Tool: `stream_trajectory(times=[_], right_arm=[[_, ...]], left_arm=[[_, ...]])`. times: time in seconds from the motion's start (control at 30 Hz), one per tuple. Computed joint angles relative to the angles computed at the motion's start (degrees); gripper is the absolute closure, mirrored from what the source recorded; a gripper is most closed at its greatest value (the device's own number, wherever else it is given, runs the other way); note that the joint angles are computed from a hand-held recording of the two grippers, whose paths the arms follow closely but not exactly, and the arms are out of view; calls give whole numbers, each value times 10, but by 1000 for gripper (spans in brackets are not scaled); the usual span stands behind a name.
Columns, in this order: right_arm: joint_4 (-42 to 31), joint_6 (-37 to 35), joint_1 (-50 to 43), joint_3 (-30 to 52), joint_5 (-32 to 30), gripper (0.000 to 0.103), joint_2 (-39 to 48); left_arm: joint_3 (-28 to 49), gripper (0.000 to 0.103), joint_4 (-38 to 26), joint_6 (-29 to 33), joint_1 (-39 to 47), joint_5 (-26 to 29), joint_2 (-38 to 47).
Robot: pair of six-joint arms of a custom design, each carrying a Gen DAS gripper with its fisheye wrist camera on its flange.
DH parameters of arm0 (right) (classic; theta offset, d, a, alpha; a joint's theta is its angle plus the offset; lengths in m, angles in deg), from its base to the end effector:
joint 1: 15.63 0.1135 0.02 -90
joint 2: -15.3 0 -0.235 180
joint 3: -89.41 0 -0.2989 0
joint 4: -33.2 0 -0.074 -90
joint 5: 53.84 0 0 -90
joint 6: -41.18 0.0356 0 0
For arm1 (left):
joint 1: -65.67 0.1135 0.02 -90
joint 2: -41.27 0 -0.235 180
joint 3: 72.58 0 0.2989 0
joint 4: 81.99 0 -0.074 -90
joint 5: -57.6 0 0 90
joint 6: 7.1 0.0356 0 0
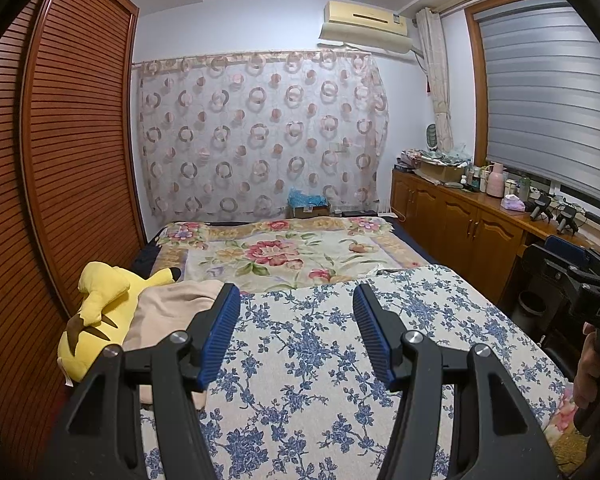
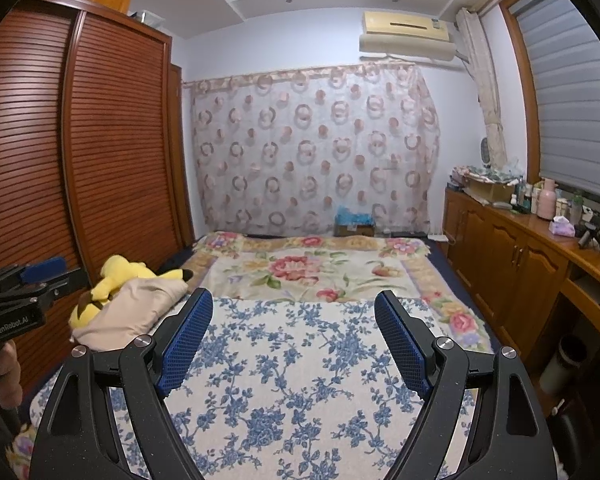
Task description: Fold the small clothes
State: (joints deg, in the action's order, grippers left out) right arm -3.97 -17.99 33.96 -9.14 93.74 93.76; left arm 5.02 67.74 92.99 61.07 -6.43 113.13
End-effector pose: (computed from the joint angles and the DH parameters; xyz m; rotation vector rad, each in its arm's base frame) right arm 0.2488 0.2459 0.3070 0.2241 1.8657 -0.1402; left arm 0.3383 -0.0429 0.3227 0.5366 1.8993 -0.3896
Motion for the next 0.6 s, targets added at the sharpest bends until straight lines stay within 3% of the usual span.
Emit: stream_trajectory(times=[0.6], right_arm=[[-3, 3, 0, 2, 0, 18, 1]], left_arm=[[-2, 45, 0, 1, 1, 1, -4]])
